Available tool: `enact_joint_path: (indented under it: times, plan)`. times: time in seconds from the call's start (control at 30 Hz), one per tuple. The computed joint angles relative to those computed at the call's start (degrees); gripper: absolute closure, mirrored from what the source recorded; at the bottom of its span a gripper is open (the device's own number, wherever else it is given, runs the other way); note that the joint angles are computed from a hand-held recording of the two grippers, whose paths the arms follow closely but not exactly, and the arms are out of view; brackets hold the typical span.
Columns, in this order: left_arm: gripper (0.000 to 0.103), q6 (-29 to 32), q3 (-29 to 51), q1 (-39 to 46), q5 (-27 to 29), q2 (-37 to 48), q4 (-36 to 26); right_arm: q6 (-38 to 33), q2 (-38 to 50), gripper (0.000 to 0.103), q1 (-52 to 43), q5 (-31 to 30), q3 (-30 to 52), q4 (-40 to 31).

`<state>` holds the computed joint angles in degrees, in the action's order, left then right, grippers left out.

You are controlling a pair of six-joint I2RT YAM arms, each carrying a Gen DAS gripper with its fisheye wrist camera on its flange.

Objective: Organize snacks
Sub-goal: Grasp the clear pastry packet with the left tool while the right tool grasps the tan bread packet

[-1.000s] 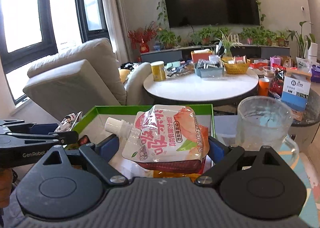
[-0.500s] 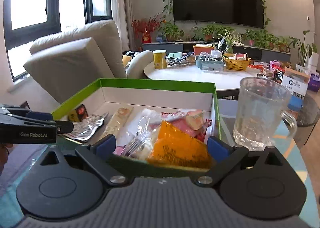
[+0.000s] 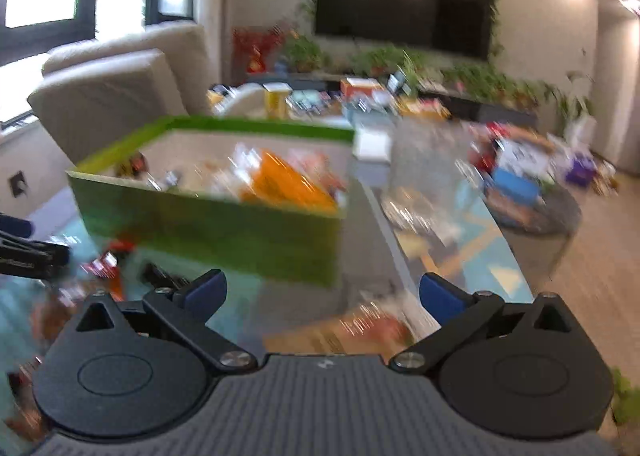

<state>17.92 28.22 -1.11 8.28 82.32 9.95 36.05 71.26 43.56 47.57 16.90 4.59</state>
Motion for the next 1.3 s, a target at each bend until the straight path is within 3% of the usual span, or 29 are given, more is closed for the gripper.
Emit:
enact_joint_path:
  times: [0.03,0.07,0.1,0.27,0.5,0.77,0.83,1.0,1.3]
  plan:
    - [0.047,-0.62,0.66,0.86,1.54,0.22,-1.11,1.83,0.32,0.042,-0.36,-0.16,0.1,-1.68]
    - [0.061,-0.96,1.72,2.02,4.04,0.58,-2.95,3.58,0.44,0.042,-0.81,-0.53,0.06,-3.0]
    - [0.063,-1.26,2.92,3.09,6.49,0.85,-5.18,4.68,0.33,0.042,-1.37,-1.16,-0.3,-3.27]
    - [0.068,-0.21,1.43,3.58,6.32,-1.43,-5.83,8.48,0.79,0.042,-4.78,-5.97,-1.1,-0.39]
    - [0.069,-0.14,0.12,4.54,7.46,-3.27,-6.47,12.3,6.56,0.042,-5.8,-7.69,2.64,-0.38]
    - [0.069,0.33,0.14,5.48,9.0,-3.7,-6.62,1.9,10.59,0.042,-5.57,-12.66,3.13,7.96]
    - [0.07,0.69,-0.25,5.79,9.81,-4.39,-6.64,0.68,11.41,0.042,-3.08,-9.26,3.72,5.74]
    - [0.07,1.82,-1.34,7.03,11.77,-7.25,-7.39,2.6,1.24,0.043,-2.83,-10.6,-1.69,2.75]
    - [0.07,2.38,-1.86,9.09,14.15,-12.34,-10.4,16.91,-12.29,0.048,8.14,-3.27,-3.8,-14.02]
